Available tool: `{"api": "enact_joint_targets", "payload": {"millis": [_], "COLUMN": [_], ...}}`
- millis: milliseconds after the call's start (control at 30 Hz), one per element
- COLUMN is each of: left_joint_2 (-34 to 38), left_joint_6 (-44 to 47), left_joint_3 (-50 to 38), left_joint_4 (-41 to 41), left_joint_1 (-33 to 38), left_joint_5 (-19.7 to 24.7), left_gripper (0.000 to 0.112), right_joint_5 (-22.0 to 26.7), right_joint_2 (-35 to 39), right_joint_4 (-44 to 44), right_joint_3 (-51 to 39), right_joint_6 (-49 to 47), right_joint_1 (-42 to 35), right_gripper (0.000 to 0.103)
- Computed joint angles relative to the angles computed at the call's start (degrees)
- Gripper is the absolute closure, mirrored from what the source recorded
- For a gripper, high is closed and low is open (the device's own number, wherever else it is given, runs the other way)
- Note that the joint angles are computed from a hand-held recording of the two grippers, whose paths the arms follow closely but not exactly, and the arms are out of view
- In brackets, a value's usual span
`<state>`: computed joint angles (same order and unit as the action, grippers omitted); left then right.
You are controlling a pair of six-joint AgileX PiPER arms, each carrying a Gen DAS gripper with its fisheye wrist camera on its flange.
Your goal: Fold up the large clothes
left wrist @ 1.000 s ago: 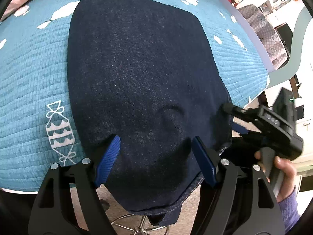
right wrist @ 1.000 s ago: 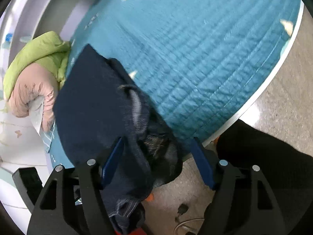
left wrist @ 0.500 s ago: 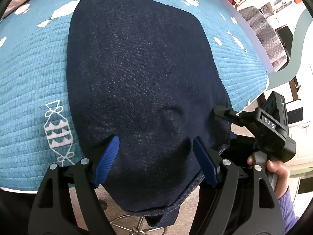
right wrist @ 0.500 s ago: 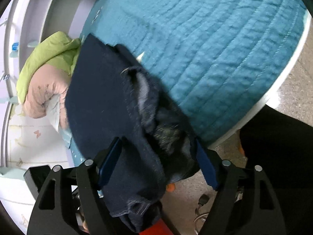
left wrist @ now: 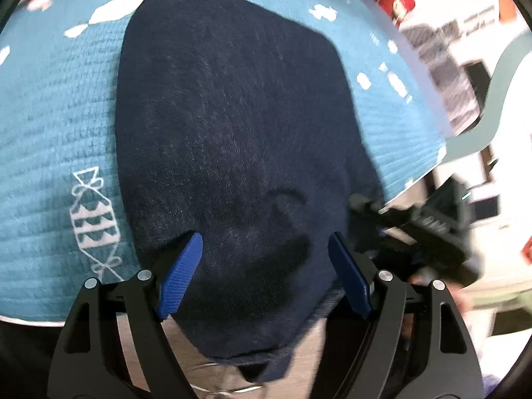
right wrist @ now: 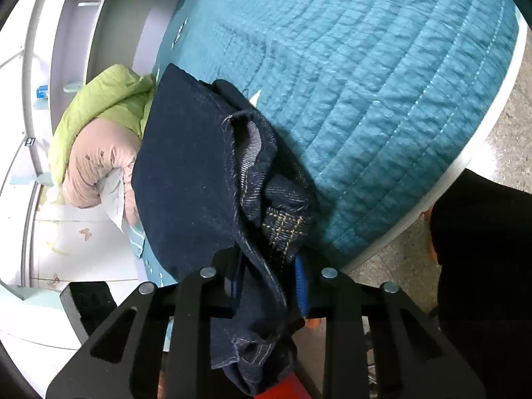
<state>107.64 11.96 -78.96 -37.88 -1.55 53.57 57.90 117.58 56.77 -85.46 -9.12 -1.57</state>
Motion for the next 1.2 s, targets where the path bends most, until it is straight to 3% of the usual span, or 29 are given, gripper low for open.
{"api": "enact_joint_targets", "payload": {"millis": [167, 400, 500, 633, 800, 900, 1067, 1200], "left_joint_2": [-2.32, 8.07, 9.43, 9.42, 7.99, 5.33, 0.34, -0.49], "left_joint_6": [6.55, -1.16, -3.65, -7.56, -10.18, -7.41, -6.51, -6.82], "left_joint_3": [2.83, -5.92, -7.52, -9.08, -8.47, -5.56, -2.76, -5.21], "left_joint_4": [-11.50, -8.66, -7.12, 0.78, 5.62, 4.84, 6.88, 6.13], "left_joint_1": [9.56, 13.11, 10.85, 7.64, 5.90, 6.35, 4.34, 2.30], "left_joint_5": [1.57, 4.85, 3.03, 0.75, -1.61, -3.55, -7.00, -7.30], "left_gripper": [0.035, 0.032, 0.023, 0.022, 0.039, 0.047, 0.054, 0.056], "right_joint_5": [-0.51, 0.26, 0.50, 1.21, 0.66, -0.72, -3.65, -3.50], "right_joint_2": [-3.77, -2.39, -1.61, -0.70, -0.98, -3.14, -6.95, -7.54], "right_joint_4": [-2.64, -4.02, -3.12, -4.67, -6.60, -12.66, -26.41, -31.12], "right_joint_3": [-0.17, -1.99, -1.77, -3.40, -3.74, -5.71, -10.58, -17.15], "right_joint_6": [0.53, 1.69, 1.47, 2.70, 3.52, 5.23, 7.92, 8.74], "right_joint_1": [1.43, 1.82, 1.41, 1.63, 2.32, 5.10, 10.87, 11.14], "right_gripper": [0.083, 0.083, 0.083, 0.083, 0.083, 0.084, 0.086, 0.086]}}
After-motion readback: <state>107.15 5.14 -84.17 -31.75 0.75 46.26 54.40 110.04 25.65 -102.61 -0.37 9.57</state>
